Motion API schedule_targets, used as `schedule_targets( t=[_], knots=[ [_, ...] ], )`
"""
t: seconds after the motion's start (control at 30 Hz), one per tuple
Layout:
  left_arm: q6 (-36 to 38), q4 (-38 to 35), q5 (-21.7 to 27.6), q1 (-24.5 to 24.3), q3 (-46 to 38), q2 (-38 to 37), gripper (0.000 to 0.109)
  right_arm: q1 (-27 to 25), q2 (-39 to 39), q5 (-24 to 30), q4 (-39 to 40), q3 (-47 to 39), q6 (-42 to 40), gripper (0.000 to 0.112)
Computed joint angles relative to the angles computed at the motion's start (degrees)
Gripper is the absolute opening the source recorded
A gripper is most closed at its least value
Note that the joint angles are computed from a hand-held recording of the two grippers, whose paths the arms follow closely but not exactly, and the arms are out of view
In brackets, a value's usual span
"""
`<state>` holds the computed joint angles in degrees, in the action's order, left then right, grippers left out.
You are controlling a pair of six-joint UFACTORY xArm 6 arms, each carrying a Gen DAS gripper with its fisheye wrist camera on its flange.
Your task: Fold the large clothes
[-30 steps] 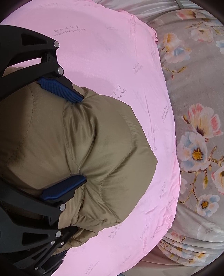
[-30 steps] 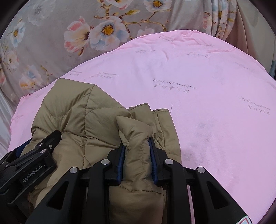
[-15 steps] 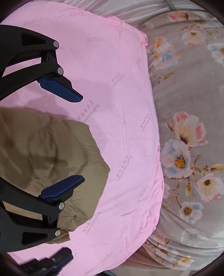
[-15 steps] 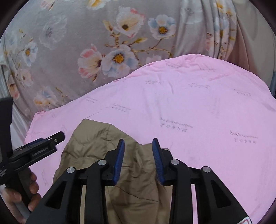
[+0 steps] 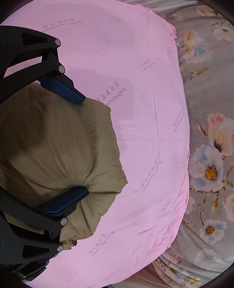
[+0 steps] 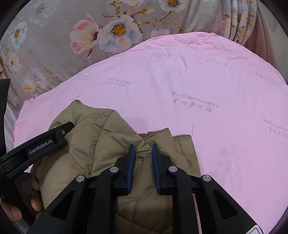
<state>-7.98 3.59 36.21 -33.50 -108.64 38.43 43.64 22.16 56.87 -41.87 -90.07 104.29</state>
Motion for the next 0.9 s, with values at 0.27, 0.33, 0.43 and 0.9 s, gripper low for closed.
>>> schedule_targets(
  t=[0.27,0.33,0.43,0.9],
  knots=[
    [-1.4,2.5,-2.1,-0.2,1.0,0.3,0.095,0.2,1.0,0.3,-1.0,-0.4,1.2,0.016],
    [-1.9,3.1,-2.6,-0.2,1.3,0.3,0.095,0.2,1.1,0.4,-1.2,-0.4,1.5,0.016],
    [-2.2,3.5,-3.1,-0.2,1.6,0.3,0.095,0.2,1.0,0.1,-1.5,0.0,1.8,0.016],
    [-6.9,6.9,-1.8,-0.1,-2.1,3.0,0.096,-3.0,3.0,-4.3,-0.1,-1.3,-3.5,0.016]
  ],
)
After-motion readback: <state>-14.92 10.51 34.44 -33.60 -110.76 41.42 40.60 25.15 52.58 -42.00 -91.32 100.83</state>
